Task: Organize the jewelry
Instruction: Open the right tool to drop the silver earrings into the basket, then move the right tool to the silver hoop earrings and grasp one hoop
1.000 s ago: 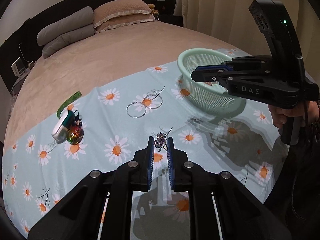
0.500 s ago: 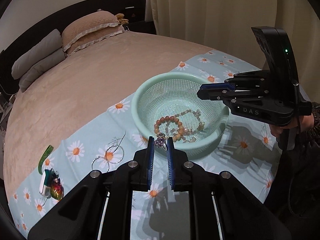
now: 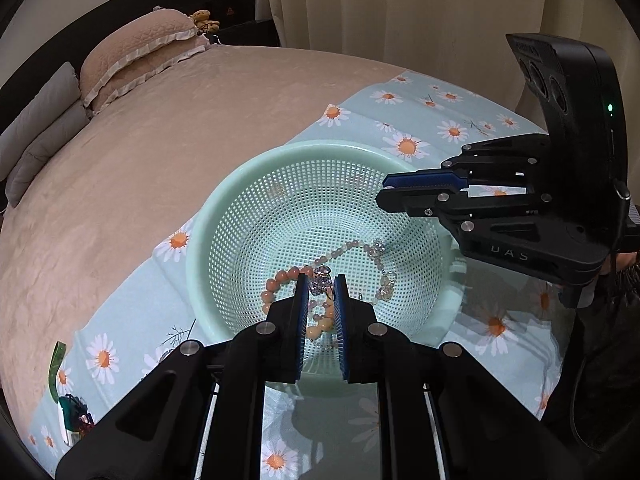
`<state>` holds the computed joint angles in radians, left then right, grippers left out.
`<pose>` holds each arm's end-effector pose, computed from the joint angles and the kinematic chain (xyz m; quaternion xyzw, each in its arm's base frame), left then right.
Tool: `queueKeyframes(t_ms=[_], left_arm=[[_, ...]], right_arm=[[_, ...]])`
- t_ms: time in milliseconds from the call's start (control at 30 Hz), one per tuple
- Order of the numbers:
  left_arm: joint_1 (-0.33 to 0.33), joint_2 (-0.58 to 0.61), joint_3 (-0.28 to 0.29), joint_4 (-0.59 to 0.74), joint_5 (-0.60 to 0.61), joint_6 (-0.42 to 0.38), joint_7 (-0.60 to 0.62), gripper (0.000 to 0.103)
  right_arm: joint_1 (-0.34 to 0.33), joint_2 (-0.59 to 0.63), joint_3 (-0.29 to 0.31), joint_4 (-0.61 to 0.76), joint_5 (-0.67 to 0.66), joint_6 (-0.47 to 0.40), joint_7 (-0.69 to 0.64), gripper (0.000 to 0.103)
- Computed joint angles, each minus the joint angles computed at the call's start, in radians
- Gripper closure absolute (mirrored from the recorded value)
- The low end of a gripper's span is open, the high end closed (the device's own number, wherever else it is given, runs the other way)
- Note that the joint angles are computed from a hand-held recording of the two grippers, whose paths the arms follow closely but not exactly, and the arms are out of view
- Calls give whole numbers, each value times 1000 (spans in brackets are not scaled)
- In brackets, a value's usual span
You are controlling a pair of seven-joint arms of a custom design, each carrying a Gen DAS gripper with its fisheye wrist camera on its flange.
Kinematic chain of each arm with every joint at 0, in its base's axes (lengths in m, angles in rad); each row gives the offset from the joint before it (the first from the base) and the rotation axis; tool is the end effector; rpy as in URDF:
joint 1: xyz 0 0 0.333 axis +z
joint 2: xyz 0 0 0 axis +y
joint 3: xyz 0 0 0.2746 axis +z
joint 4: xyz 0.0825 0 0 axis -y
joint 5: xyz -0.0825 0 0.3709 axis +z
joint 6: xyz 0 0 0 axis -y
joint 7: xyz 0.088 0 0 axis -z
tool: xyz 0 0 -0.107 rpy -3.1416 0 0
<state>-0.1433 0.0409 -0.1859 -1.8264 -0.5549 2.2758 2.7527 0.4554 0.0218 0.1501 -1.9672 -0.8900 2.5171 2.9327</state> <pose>0.5610 -0.2037 0.5153 -0.1602 0.9364 -0.2968 0.0968 0.4811 0.3407 0.4796 -0.5941 0.6932 -0.2797 0.2970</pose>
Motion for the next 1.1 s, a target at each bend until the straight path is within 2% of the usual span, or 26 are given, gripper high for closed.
queueKeyframes(t_ms=[33, 67, 100, 133, 200, 233, 300, 367, 700, 1100], left_arm=[[-3, -2, -2, -10, 5, 28, -4, 70], [-4, -6, -2, -22, 4, 61, -5, 55], [-2, -12, 0, -37, -14, 94, 4, 24], [1, -18, 3, -47, -43, 121, 16, 16], [16, -12, 15, -27, -87, 92, 31, 15], [24, -8, 20, -16, -99, 83, 38, 10], [31, -9, 23, -20, -101, 121, 43, 6], [42, -3, 30, -9, -76, 123, 18, 6], [100, 23, 57, 5, -12, 124, -64, 6], [152, 4, 85, -51, 74, 150, -64, 6]], right_arm=[[-2, -3, -2, -3, -2, -4, 9, 88], [-2, -6, -3, -4, -4, -16, 21, 68], [-2, -13, -2, -10, -27, -29, 50, 56], [-1, -24, 0, -21, -67, -40, 90, 43], [-2, -46, 6, -35, -103, -69, 135, 38], [-3, -55, 9, -40, -110, -79, 151, 30], [-10, -74, 12, -53, -124, -83, 165, 25], [-13, -78, 17, -50, -110, -94, 152, 20], [6, -18, 31, 30, -92, -80, 59, 18], [89, 145, 14, 226, 23, -34, -214, 17]])
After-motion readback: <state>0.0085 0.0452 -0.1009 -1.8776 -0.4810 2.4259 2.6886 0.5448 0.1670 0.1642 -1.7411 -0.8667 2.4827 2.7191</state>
